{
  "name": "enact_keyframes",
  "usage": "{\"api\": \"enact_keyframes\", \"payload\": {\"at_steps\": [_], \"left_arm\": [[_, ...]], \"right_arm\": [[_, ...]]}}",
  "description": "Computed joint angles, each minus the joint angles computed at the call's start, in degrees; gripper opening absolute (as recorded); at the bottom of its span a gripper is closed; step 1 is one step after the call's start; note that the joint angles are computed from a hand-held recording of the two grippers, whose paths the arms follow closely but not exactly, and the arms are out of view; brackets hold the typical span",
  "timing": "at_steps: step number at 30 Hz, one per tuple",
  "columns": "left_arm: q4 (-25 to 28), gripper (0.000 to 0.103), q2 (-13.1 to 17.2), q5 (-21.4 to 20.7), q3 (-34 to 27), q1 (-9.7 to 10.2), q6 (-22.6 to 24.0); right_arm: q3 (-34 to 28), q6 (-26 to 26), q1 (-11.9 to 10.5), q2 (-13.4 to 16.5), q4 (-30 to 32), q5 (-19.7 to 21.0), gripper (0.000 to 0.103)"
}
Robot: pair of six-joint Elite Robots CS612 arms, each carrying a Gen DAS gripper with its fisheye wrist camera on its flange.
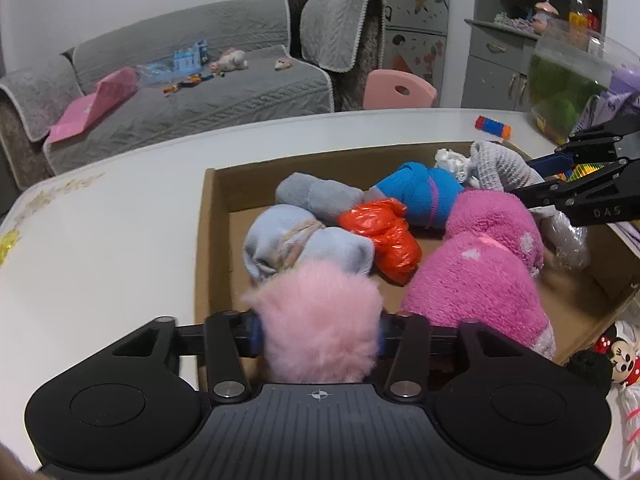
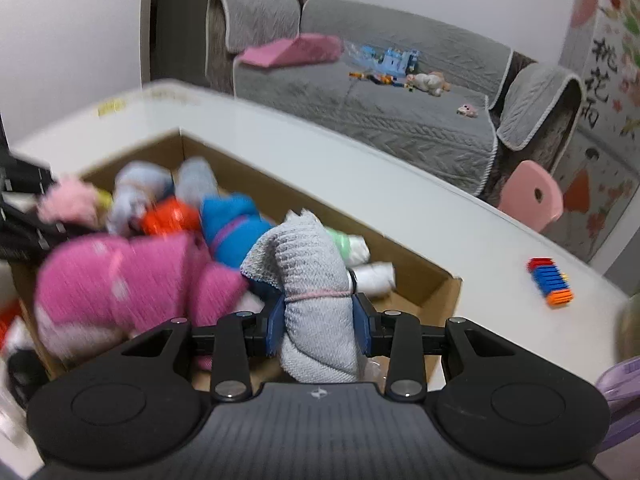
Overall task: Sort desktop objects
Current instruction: 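Carry the pom-pom toy and knit sock into the tray and release them, then grasp the orange wrapped toy with the left gripper while the right grasps the peach-banded white roll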
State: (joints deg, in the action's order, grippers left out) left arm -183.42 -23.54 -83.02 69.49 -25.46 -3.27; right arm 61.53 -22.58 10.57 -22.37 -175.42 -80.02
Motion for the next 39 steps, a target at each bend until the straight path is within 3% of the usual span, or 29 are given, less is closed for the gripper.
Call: {"api": "enact_keyframes", "payload": {"at_steps": [4,5,6,8,13,18,24,30,33,37,39], "left_arm": [[-0.2,0.069,-0.2,-0.4,0.1,0.05,-1.2],[-0.6,0.079,-0.3,0.2,0.1,-0.04,-1.1],[-1.8,0.089,-0.5,1.3,0.7,-0.22,-0.8],[-4.1,0.091,-1.2,2.7,1.9,-0.49,-0.5],[-9.2,0.101,-3.7,3.9,5.6,-0.71,-1.9],[-12.2,0.103,-6.5,2.4,11.0,-1.04,-2.5],[-10.0,0.102,-8.0,2.0,15.3,-2.36,-0.5],[-7.9,0.102,-7.2,1.3,15.6,-3.38,-0.4],[-6.9,0.102,-6.2,3.3,15.0,-3.87,0.4],[-6.2,0.103,-6.1,1.1,15.0,-2.96,-4.2],[-5.9,0.102,-6.4,2.8,15.5,-3.06,-3.1]], "right_arm": [[1.3,0.6,-0.1,-0.6,-2.2,0.3,0.035],[1.7,0.9,-0.1,-0.8,-3.2,0.4,0.038],[2.1,1.2,-0.2,-1.0,-4.4,0.5,0.048],[3.5,2.0,-0.4,-1.8,-7.0,1.5,0.058],[8.0,4.2,-0.9,-4.3,-13.7,4.0,0.062],[15.1,3.5,-1.1,-8.0,-19.2,5.5,0.064],[22.9,4.7,-1.3,-10.9,-22.2,7.3,0.066],[24.8,7.6,-1.5,-10.4,-20.2,6.7,0.063],[24.3,8.5,-1.6,-9.8,-19.0,6.6,0.058],[24.6,9.1,-1.7,-9.4,-18.3,6.6,0.057],[24.9,9.3,-1.8,-9.3,-18.0,6.8,0.056]]}}
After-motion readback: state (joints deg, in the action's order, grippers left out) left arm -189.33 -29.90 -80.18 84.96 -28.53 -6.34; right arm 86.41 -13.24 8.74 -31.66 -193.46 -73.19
